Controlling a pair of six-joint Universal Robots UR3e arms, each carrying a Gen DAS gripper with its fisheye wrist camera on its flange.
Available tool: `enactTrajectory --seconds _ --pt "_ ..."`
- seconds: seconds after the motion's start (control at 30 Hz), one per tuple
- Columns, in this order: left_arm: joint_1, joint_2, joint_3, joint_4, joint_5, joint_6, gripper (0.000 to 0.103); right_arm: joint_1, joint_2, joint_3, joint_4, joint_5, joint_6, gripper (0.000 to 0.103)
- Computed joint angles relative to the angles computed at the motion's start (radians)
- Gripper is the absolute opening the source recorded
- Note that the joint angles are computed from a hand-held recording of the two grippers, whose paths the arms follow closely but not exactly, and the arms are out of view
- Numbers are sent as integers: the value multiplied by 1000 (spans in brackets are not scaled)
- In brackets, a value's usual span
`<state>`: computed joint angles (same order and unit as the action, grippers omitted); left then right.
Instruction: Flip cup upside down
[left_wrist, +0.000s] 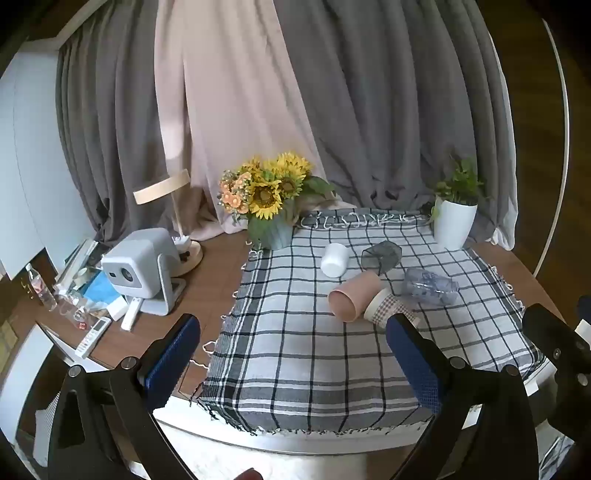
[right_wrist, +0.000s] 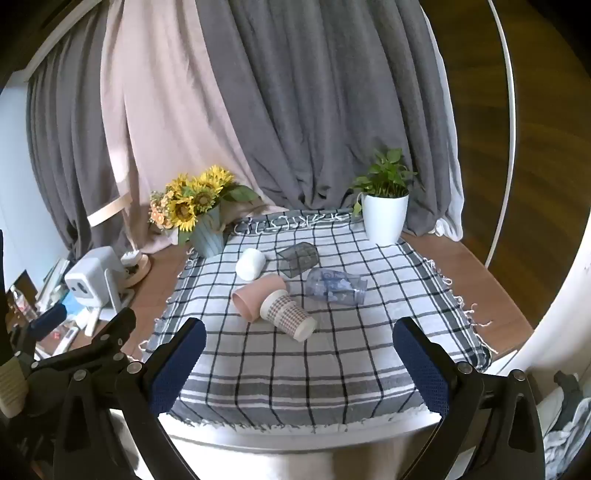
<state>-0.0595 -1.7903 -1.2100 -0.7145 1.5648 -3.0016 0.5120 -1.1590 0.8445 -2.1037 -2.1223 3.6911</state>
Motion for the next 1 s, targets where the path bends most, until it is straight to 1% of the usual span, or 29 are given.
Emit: enactTrajectory --seconds 0.1,0.13,0.27,0.33,0.4,0.43,0.57,0.8,1.0 --pt "6 -5 11 -16 -11 -9 103 0 1 -4 7 -3 -6 102" --pt "-3 -2 1 4 7 -4 103 1 1 -3 5 -5 -6 102" --pt "2 -17 36 -35 -4 0 103 -1 -5 5 1 3 2 102" --pt "-7 -24 50 -41 6 0 103 -6 15 -27 14 8 3 102" --pt "-19 -35 66 -42 17 -3 103 -7 7 -13 7 13 2 102" --pt "0 -16 38 -33 -1 -9 103 -6 10 -18 10 11 2 102" --pt "2 -11 37 -38 -9 -12 103 -10 -3 -6 8 14 1 102" --pt "4 -22 55 -38 -9 -13 103 -16 -14 21 -16 22 -8 102" --pt "5 -24 60 -42 -6 -12 103 -8 -5 4 -6 15 -3 102"
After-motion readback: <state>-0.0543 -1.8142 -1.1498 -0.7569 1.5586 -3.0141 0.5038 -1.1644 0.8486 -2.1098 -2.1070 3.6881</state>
